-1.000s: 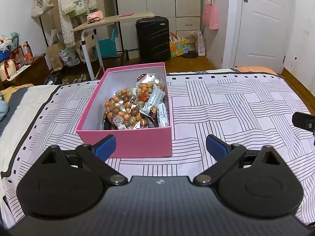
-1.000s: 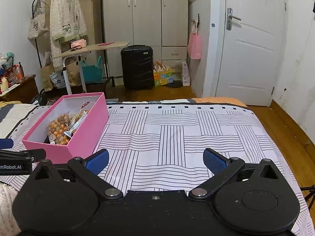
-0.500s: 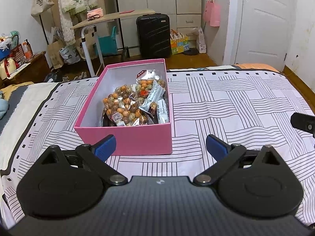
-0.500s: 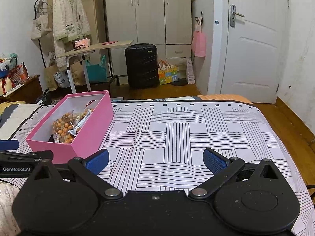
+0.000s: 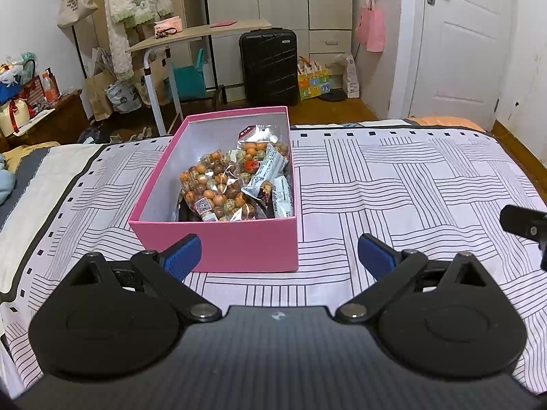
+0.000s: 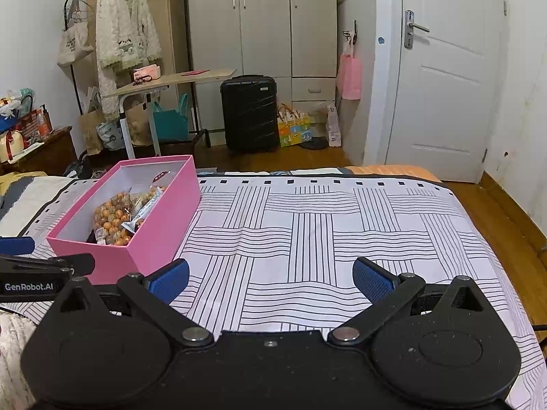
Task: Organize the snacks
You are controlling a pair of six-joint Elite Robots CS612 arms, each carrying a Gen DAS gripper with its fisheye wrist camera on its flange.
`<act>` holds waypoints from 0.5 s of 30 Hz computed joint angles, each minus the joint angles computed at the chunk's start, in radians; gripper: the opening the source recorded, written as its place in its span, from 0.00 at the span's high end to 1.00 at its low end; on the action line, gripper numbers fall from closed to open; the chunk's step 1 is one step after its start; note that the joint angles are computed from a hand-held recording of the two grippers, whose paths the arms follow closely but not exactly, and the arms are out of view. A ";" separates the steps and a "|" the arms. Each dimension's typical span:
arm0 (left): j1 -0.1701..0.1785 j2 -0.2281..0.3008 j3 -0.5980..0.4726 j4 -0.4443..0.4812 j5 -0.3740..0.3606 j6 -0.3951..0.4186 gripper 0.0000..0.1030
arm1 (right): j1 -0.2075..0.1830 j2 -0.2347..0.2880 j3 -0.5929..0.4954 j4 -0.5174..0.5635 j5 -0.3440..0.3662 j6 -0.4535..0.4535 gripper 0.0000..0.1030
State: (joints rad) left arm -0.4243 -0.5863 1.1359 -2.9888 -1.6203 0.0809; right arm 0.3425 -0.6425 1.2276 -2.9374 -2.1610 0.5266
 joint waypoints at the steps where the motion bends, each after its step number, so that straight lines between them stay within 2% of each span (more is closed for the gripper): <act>1: 0.000 0.000 0.000 -0.003 0.000 0.001 0.04 | 0.000 0.000 0.000 0.001 0.001 0.000 0.00; 11: -0.001 -0.001 0.003 -0.004 0.009 -0.010 0.01 | -0.004 -0.003 0.001 0.021 0.010 0.018 0.00; 15: -0.005 0.003 0.002 -0.021 0.045 -0.005 0.01 | -0.005 -0.004 0.003 0.024 0.015 0.019 0.00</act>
